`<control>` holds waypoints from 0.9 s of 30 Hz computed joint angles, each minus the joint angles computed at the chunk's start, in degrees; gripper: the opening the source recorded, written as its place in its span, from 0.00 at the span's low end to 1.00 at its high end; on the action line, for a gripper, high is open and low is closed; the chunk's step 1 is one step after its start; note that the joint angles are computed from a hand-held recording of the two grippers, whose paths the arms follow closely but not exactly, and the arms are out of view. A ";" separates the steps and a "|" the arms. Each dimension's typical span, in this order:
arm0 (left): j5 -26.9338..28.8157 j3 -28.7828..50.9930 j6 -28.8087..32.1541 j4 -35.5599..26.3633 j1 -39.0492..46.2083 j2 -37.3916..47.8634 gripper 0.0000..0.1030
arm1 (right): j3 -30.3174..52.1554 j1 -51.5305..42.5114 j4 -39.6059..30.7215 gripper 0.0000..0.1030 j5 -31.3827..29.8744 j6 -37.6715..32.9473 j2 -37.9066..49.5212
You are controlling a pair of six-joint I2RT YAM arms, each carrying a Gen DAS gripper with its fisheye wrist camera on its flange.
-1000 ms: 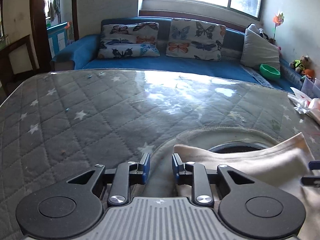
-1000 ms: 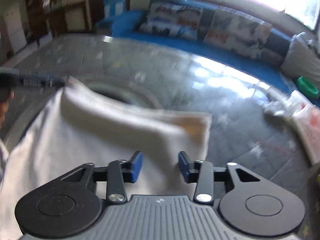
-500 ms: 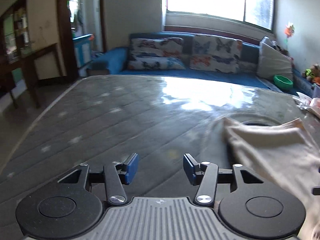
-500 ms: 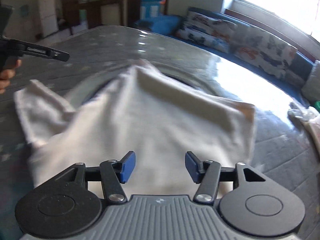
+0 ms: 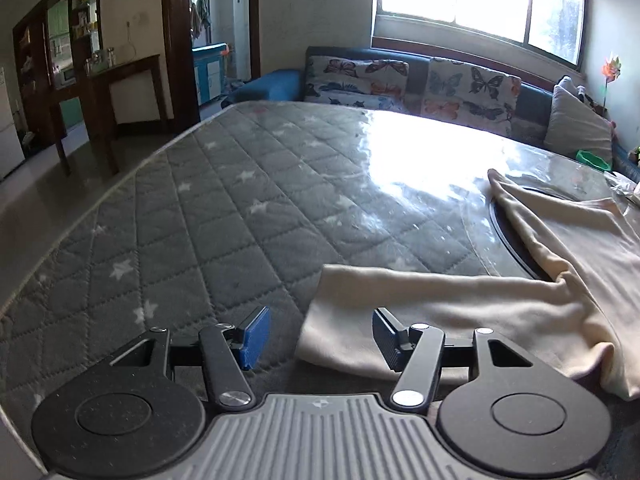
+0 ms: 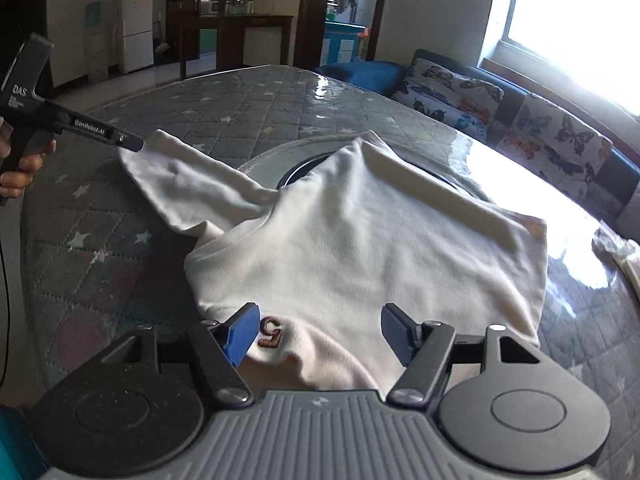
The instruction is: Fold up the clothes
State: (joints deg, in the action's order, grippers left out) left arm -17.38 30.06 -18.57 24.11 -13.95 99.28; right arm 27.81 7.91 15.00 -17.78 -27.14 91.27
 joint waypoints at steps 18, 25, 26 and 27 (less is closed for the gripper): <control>-2.66 1.90 1.62 0.70 1.84 2.39 0.09 | -5.20 2.38 4.83 0.65 -2.78 4.90 -1.41; -4.43 1.92 2.95 0.57 2.85 2.91 0.07 | -7.88 7.57 12.11 0.22 1.83 5.22 1.85; -4.68 1.92 3.13 0.56 2.99 3.02 0.07 | -8.11 7.59 12.39 0.15 1.42 5.69 1.65; -4.93 1.99 3.37 0.42 3.23 3.05 0.07 | -8.25 7.46 12.11 0.13 0.57 6.00 1.29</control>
